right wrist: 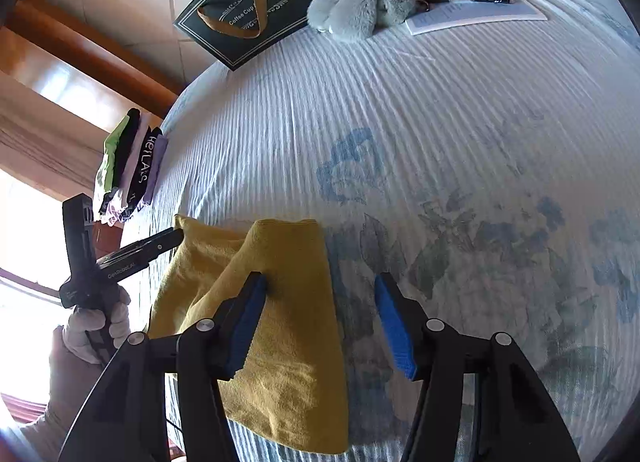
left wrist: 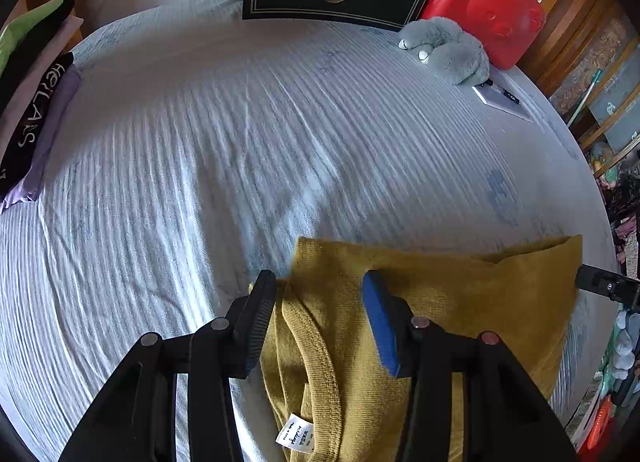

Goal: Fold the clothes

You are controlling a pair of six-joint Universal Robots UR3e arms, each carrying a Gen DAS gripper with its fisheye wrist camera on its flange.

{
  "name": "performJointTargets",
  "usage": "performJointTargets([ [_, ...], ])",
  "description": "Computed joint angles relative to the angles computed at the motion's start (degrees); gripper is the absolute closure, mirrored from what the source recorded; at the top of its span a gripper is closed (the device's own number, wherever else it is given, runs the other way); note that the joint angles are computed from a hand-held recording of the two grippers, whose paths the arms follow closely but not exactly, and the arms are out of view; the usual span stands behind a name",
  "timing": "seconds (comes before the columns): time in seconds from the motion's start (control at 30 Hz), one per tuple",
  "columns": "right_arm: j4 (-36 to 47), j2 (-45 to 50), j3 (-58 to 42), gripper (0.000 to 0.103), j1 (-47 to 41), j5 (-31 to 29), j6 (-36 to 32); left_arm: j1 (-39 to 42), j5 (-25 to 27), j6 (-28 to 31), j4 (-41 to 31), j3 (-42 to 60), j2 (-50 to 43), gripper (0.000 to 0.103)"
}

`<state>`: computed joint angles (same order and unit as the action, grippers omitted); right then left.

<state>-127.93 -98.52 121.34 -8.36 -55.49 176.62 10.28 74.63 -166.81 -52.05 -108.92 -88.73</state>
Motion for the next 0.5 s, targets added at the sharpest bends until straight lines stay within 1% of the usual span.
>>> performJointTargets([
  [0.03,-0.80,1.85,-0.49,0.044,0.54,0.00,0.52,-0.45,0.33,0.39,1.15,-0.48,0.01,0.070],
  [0.07,-1.53,3.69,-1.02,0.044,1.05,0.02,1.01,-0.66,0.73,0.47,1.56,-0.74,0.33,0.087],
  [0.1,-2.35,4.99,-1.27,0.046,1.68,-0.35,1.43,-0.75,1.16,0.41,1.63,-0.87,0.78,0.100],
  [0.13,-3.15,5.34,-1.00,0.055,2.09,-0.48,1.22,-0.86,1.60,0.36,1.70,-1.03,1.26,0.100],
  [0.17,-4.00,4.93,-0.71,0.081,2.52,-0.88,1.36,-0.31,1.44,0.27,2.20,-1.89,2.87,0.100],
  [0.2,-4.84,4.42,-0.45,0.086,2.98,-1.35,1.57,0.53,1.41,-0.04,2.59,-2.81,5.09,0.100],
  [0.27,-6.95,2.75,0.51,0.086,3.48,-3.37,2.79,2.04,2.51,-1.15,3.64,-4.41,9.49,0.100],
  [0.3,-7.96,2.11,1.07,0.086,3.38,-3.93,3.48,2.00,5.25,-2.07,5.42,-4.93,10.54,0.100],
  [0.33,-9.42,2.15,1.20,0.086,3.69,-5.71,4.85,1.66,8.65,-2.91,7.55,-5.27,10.99,0.100],
  [0.37,-10.89,2.35,1.22,0.081,4.10,-7.74,6.27,2.90,8.50,-2.87,6.43,-4.59,10.53,0.100],
  [0.4,-10.33,2.97,0.50,0.061,3.91,-8.65,7.59,4.79,6.87,-2.45,3.80,-3.33,9.58,0.100],
  [0.43,-9.40,3.70,-0.40,0.051,3.62,-9.37,8.90,6.19,4.88,-1.63,1.38,-2.66,9.33,0.100],
  [0.47,-8.28,2.68,0.05,0.045,2.18,-7.50,8.61,7.39,2.77,-0.57,-0.98,-2.25,9.37,0.100],
  [0.5,-6.97,1.34,0.71,0.045,0.51,-5.17,7.97,8.59,0.73,0.57,-3.42,-1.79,9.35,0.099],
])
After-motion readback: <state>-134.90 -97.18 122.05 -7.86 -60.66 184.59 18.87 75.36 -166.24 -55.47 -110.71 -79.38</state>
